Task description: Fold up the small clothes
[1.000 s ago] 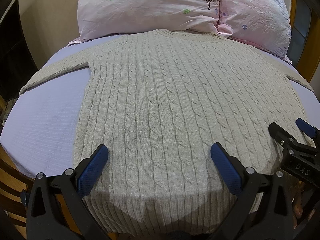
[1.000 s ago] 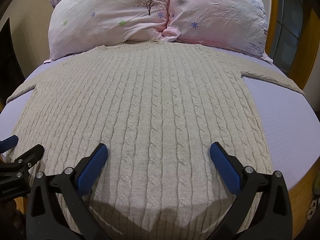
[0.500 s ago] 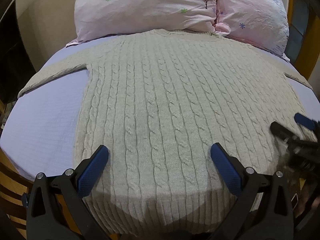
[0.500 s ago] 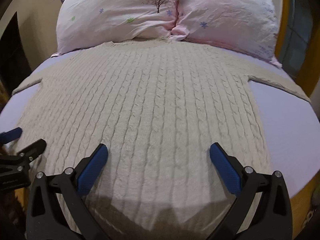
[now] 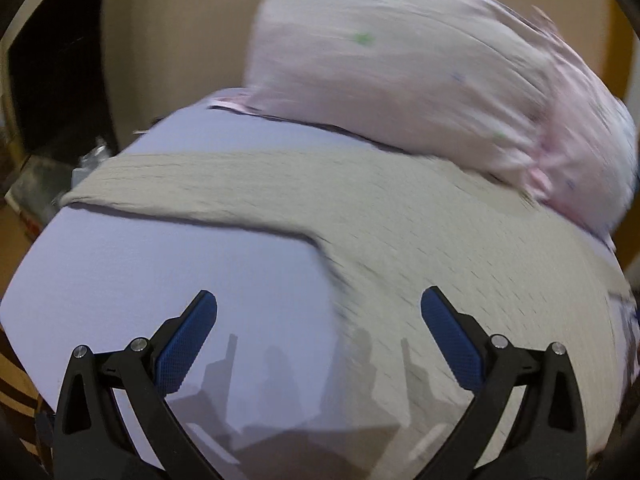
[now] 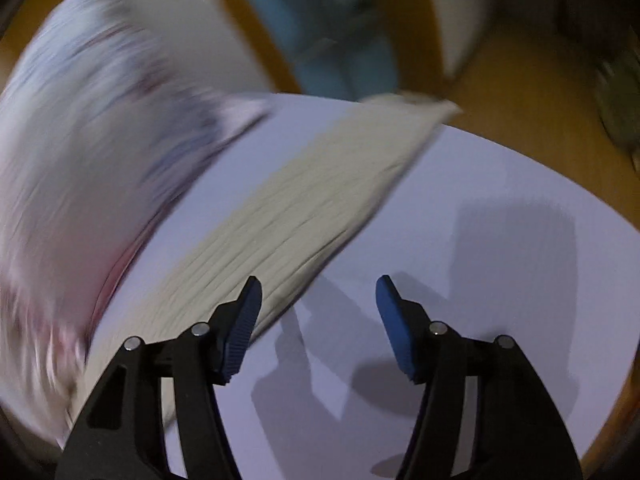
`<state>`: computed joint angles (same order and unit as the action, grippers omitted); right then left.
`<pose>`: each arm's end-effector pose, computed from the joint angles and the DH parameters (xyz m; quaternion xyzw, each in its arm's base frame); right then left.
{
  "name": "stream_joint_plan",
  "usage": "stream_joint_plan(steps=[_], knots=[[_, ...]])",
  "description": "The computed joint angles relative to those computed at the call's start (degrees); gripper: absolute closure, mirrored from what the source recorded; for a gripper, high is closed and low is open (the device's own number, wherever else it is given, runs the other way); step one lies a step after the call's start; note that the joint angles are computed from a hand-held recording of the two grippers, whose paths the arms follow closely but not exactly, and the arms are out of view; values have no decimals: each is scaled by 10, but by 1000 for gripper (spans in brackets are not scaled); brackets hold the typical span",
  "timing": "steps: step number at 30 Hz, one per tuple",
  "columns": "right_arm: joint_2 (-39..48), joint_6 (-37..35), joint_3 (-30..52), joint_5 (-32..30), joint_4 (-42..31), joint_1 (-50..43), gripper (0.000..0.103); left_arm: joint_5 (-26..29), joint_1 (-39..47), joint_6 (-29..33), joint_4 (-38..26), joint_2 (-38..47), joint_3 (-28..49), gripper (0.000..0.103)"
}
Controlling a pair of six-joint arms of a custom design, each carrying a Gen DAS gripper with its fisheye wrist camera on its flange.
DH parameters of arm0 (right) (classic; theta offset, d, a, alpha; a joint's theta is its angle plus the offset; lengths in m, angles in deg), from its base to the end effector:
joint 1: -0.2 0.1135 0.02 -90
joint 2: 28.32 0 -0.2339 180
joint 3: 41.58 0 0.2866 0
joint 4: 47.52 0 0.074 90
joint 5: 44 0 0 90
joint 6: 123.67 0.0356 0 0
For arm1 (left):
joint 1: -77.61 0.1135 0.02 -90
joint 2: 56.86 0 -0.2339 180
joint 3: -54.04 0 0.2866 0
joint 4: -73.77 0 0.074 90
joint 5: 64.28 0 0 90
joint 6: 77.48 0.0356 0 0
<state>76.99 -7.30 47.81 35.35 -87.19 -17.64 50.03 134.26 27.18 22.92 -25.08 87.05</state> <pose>0.4008 -0.1221 0.1706 0.3325 0.8915 0.1103 0.2871 0.1094 0.1395 0.1618 -0.2609 0.8826 0.0361 0.3893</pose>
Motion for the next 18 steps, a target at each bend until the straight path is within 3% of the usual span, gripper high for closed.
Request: stream_joint_plan(steps=[4,6,8,10,14,18], knots=[[77,42,87,-11,0,-18,44,15,58,-11,80,115,34,1],[101,63,111,-5,12,-22,54,17,85,-19,108,160,51,1],[153,68,171,-20,-4,-35,94,22,106,-30,132,205,71,1],[141,69,160,-8,22,-26,95,42,130,-44,149,247,92,1],[-15,-42,26,46,130,64,96,103,177,-97,198,312,119,1],[-141,-122,-45,14,153,223,96,118,184,-151,213,391,169,1]])
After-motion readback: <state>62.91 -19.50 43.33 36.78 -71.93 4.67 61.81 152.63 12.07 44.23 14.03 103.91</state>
